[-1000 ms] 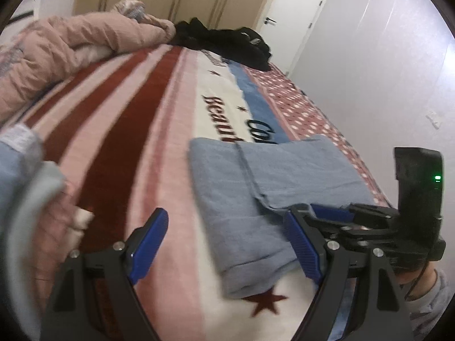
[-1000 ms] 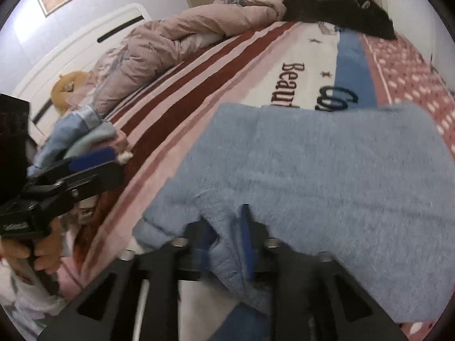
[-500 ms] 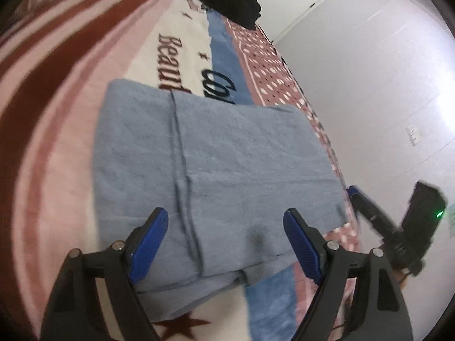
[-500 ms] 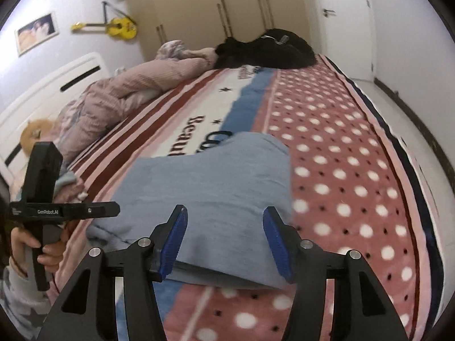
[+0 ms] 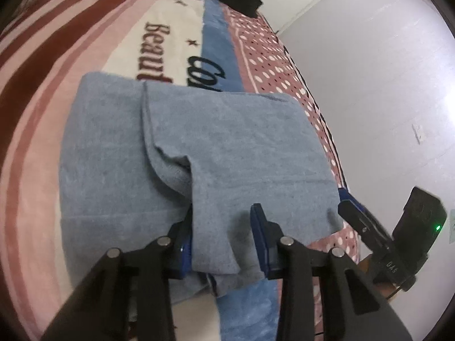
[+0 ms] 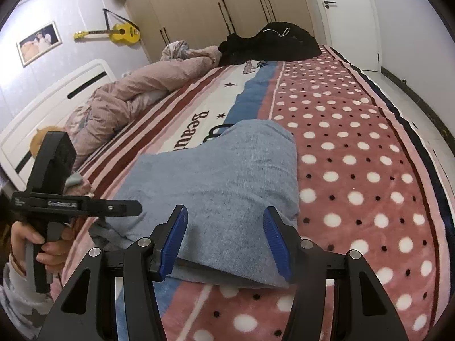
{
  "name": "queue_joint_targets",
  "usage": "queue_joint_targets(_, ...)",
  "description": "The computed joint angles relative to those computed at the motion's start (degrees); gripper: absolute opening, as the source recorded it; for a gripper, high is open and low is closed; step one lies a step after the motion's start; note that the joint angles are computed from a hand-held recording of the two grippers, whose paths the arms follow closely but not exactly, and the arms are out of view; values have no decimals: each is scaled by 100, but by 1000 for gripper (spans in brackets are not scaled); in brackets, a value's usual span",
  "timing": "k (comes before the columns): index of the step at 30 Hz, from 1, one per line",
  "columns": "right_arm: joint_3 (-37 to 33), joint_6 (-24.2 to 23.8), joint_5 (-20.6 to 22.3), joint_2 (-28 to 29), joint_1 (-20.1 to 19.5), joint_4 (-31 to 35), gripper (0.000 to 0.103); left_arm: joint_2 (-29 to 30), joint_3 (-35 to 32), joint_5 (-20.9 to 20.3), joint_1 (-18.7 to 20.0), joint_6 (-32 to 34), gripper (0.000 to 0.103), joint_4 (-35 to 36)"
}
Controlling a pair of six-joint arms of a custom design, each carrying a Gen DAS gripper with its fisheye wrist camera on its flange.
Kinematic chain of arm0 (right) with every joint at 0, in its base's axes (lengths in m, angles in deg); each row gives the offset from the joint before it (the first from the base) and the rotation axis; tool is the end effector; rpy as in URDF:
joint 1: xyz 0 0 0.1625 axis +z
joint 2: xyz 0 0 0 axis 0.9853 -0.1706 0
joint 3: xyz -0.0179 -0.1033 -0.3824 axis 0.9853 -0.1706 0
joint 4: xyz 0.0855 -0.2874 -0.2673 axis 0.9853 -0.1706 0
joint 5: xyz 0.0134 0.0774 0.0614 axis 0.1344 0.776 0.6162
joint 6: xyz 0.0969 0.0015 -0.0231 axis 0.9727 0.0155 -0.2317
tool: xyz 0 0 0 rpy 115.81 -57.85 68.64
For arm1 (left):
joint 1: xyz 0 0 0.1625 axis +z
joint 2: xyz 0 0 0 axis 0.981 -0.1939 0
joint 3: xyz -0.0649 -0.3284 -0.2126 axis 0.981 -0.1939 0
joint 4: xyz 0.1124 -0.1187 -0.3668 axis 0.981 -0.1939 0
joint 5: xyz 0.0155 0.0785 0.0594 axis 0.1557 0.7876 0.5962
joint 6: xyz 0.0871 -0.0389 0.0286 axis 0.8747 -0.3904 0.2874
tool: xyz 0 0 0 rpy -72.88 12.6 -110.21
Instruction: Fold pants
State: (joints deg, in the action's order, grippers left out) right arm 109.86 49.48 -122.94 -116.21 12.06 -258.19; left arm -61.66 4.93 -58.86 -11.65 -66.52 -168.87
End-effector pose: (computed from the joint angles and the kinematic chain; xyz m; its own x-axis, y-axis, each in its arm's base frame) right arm 0.1345 -0.7267 0.1958 -0.9055 -0.0765 0.4173 -0.3461 0.7022 -0.6223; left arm -0.1785 -0.8128 0.1529 -0.9298 0.3269 -0.1691 0.3534 0.9214 -0.1620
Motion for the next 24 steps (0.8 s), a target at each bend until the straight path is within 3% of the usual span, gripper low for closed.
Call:
queue_joint_targets(3,7,21,-21,-24,-7,5,51,128,-182,198,-55,-101,31,216)
queue_joint_targets(6,47,37,-6,-60,-15,-17,51,167,-273,121,-16,-196,38,338)
queue_joint_targets(10,68,47,32,-81,-24,-6,51,144,-191,195,-44,-202,38,352)
queue_joint_targets(11,62,55,56,-78,-28,11,51,129,-150,204,-55,-175,32,301)
queue_joint_targets(12,60,60,72,-76,-30,17,51,112,-94,312,-85,-112,9,231)
queue_joint_targets(13,57,68,86,-72,-32,17,51,95,-30,454,-115,-74,6,148)
queue_joint_targets(16,39,93,119,-61,-38,16,51,-134,435,783,-192,205,4,-477)
queue_joint_targets(20,-1,66,40,-53,-20,38,51,-451,809,813,-185,482,4,-1009)
queue_joint_targets(24,-195,101,-162,27,34,198,51,-763,1267,1255,-199,829,4,-1478)
